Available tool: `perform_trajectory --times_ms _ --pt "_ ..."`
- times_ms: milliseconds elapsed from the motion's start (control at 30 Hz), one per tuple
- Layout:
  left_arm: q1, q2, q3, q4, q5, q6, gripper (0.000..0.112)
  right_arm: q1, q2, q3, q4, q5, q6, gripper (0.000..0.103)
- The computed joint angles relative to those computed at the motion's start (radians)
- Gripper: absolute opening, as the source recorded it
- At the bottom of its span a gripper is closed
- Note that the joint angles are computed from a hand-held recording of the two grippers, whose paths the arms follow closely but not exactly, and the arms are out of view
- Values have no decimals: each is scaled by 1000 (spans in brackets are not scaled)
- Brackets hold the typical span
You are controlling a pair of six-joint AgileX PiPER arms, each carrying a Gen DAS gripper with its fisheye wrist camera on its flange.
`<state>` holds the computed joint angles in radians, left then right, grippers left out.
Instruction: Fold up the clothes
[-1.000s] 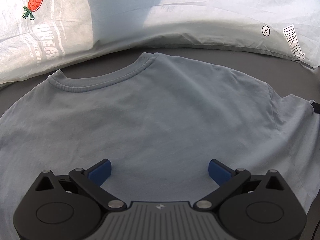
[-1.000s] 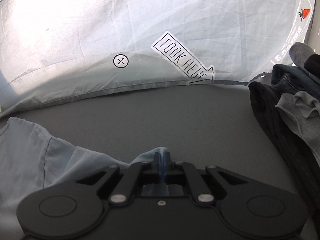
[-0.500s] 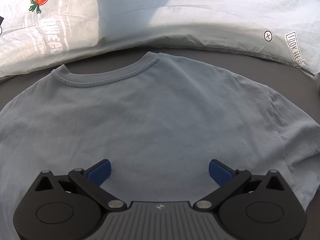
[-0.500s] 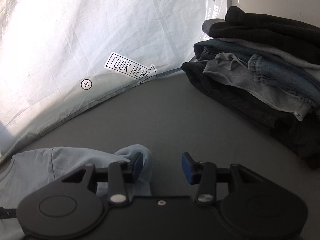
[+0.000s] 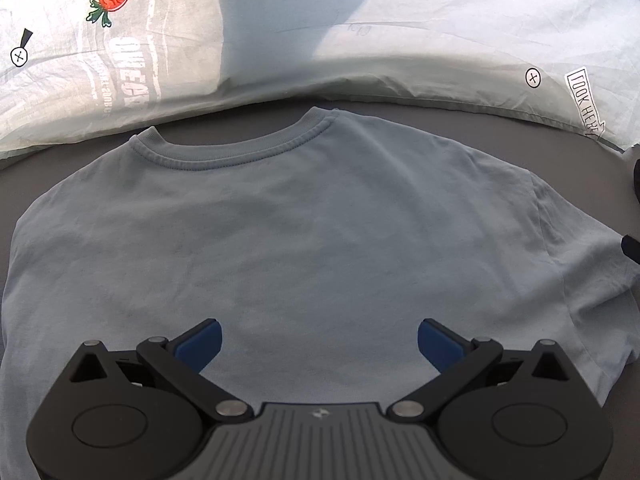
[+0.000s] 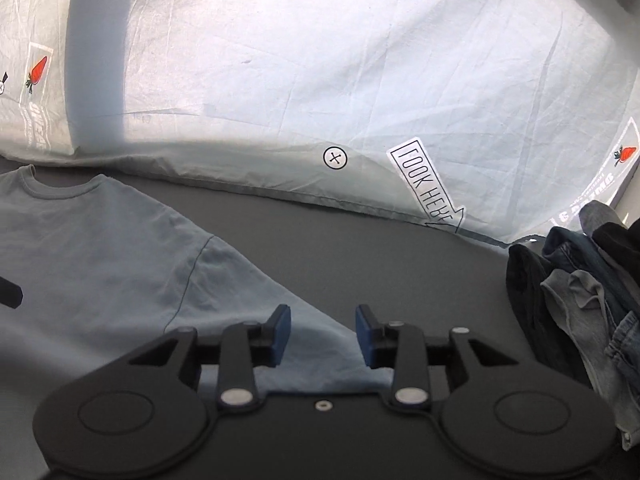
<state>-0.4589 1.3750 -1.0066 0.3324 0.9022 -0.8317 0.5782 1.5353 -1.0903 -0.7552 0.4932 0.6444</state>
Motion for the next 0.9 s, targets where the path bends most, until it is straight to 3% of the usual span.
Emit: perform_trajectory --times_ms 167,300,433,500,600,667,700,733,767,800,900 --pt "-53 91 -105 170 -74 58 102 36 27 -7 -98 22 123 37" --pt "-39 197 -190 166 -326 443 102 5 28 0 -140 59 242 45" --pt "-36 373 -366 -54 -404 843 102 -59 -38 52 -84 85 348 49" --pt "-19 455 -476 -220 -339 1043 102 -86 -90 87 -11 102 367 50" --pt "45 576 -662 -479 -148 1336 97 -88 -163 159 21 133 383 50" --pt "76 620 -703 -572 -100 1421 74 -78 -198 200 36 148 383 50" --pt "87 610 -678 -616 -118 1413 67 -69 -209 218 34 151 393 50" --pt "94 606 -664 -651 -128 1419 51 -63 -216 230 36 152 398 50" --pt "100 584 -628 -647 -161 1403 22 -61 -219 238 46 151 396 50" --pt "95 564 -590 -618 -211 1377 10 -59 -221 245 54 151 397 50" --pt "77 508 -493 -471 -316 1239 10 -84 -215 251 98 112 418 51"
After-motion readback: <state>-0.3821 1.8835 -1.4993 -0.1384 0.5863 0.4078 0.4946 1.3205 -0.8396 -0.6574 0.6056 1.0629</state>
